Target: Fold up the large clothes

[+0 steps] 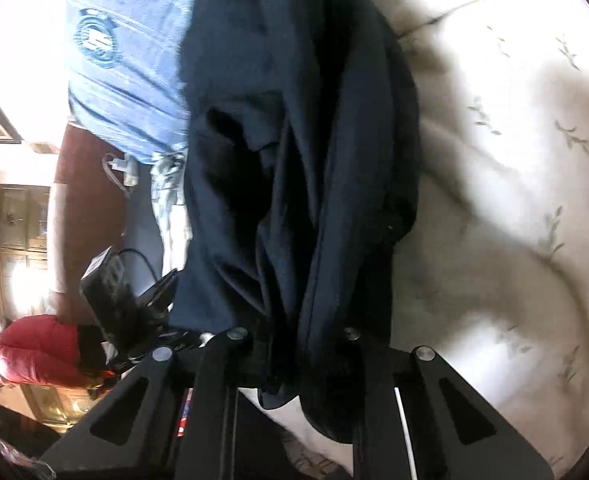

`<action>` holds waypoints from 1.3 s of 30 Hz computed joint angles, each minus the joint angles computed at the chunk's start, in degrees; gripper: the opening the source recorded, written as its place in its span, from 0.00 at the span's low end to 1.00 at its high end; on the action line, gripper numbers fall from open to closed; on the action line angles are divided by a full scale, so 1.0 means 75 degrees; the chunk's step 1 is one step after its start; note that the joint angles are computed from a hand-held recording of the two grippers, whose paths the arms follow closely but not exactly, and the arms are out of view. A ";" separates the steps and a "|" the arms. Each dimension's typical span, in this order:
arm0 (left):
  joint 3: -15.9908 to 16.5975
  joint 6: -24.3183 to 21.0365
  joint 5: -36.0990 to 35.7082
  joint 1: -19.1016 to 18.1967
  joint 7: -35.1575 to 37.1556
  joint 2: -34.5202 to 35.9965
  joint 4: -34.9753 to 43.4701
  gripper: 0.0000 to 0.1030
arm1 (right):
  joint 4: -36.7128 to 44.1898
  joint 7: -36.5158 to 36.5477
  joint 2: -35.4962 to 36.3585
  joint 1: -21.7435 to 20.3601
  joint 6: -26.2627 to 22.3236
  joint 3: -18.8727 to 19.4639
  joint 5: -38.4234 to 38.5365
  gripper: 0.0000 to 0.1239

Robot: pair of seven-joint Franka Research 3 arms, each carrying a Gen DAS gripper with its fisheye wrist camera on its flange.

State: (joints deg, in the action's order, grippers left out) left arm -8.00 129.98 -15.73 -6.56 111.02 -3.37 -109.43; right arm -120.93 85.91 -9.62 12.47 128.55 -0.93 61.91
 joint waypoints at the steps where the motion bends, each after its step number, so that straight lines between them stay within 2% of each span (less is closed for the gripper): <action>1: -0.0004 0.0100 0.0159 0.0013 -0.0040 -0.0094 -0.0044 0.59 | -0.0113 -0.0159 -0.0128 0.0058 0.0073 0.0011 0.0311 0.11; 3: 0.0031 0.0057 0.0457 0.0042 -0.0006 -0.0288 -0.0184 0.61 | -0.0523 -0.0372 -0.0436 0.0191 0.0204 0.0014 0.0981 0.11; 6: 0.0092 -0.0555 0.0759 0.0063 0.0156 -0.0344 -0.0399 0.61 | -0.1156 -0.0226 -0.0648 0.0345 0.0359 0.0103 0.1202 0.11; 8: 0.0166 -0.0600 0.0645 0.0094 0.0254 -0.0441 -0.0648 0.61 | -0.1547 0.0219 -0.0750 0.0340 0.0420 0.0209 0.0504 0.11; 10: 0.0252 -0.0275 0.0518 0.0163 0.0110 -0.0755 -0.0959 0.60 | -0.1582 0.0269 -0.0845 0.0341 0.0532 0.0222 0.0011 0.12; 11: 0.0287 -0.0069 0.0451 0.0162 0.0090 -0.0909 -0.1045 0.61 | -0.1528 0.0505 -0.0932 0.0332 0.0636 0.0266 -0.0500 0.18; 12: 0.0313 0.0052 0.0383 0.0133 0.0103 -0.1028 -0.1047 0.63 | -0.1347 0.0902 -0.1048 0.0071 0.0743 0.0576 -0.1546 0.30; 13: 0.0332 0.0100 0.0297 0.0072 0.0183 -0.1083 -0.0987 0.64 | -0.1128 0.1422 -0.1084 0.0063 0.0790 0.0650 -0.2583 0.45; 14: 0.0335 0.0150 0.0205 -0.0008 0.0289 -0.1109 -0.0915 0.64 | -0.0837 0.1816 -0.1098 -0.0063 0.0776 0.0784 -0.3548 0.51; 15: 0.0298 0.0274 0.0165 -0.0093 0.0343 -0.1122 -0.0842 0.66 | -0.0605 0.1949 -0.1077 -0.0080 0.0835 0.0776 -0.3977 0.54; 18: 0.0184 0.0558 -0.0161 -0.0392 0.0350 -0.1029 -0.0530 0.73 | 0.0305 0.2496 -0.0667 -0.0172 0.1111 0.0747 -0.4912 0.54; 20: 0.0089 0.0889 -0.0348 -0.0543 0.0201 -0.0943 -0.0428 0.74 | 0.0927 0.2527 -0.0249 -0.0143 0.1239 0.0651 -0.5208 0.54; 22: -0.0090 0.0782 -0.0243 -0.0703 -0.0012 -0.0573 -0.0090 0.74 | 0.1871 0.2483 0.0554 -0.0128 0.1043 0.0503 -0.5337 0.55; 24: -0.0411 0.0892 0.0552 -0.0791 -0.0723 -0.0272 -0.0026 0.71 | 0.2267 0.2227 0.0979 -0.0154 0.0822 0.0365 -0.5110 0.55; 26: -0.0512 0.0845 0.0627 -0.0923 -0.0781 -0.0108 -0.0038 0.71 | 0.3136 0.2316 0.1729 -0.0153 0.0424 0.0355 -0.5126 0.55; 29: -0.0699 0.1360 0.1305 -0.1087 -0.1107 -0.0231 -0.0484 0.71 | 0.3838 0.2105 0.2398 -0.0159 -0.0026 0.0404 -0.4947 0.55; 31: -0.0725 0.1426 0.1428 -0.1190 -0.1237 -0.0219 -0.0541 0.71 | 0.3558 0.1817 0.2310 -0.0319 0.0256 0.0431 -0.4145 0.43; 32: -0.0719 0.1478 0.1494 -0.1207 -0.1366 -0.0236 -0.0578 0.70 | 0.3543 0.1795 0.2321 -0.0375 0.0221 0.0424 -0.3874 0.18; 33: -0.0759 0.1618 0.1773 -0.1219 -0.1626 -0.0247 -0.0621 0.68 | 0.3487 0.1954 0.2272 -0.0399 0.0185 0.0380 -0.3888 0.04; 37: -0.0886 0.2257 0.2648 -0.1306 -0.2438 -0.0313 -0.0888 0.63 | 0.3389 0.1652 0.2100 -0.0442 0.0119 0.0354 -0.3921 0.03; 39: -0.0872 0.2241 0.2656 -0.1359 -0.2799 -0.0241 -0.0915 0.63 | 0.3382 0.1961 0.2114 -0.0350 0.0069 0.0321 -0.4572 0.03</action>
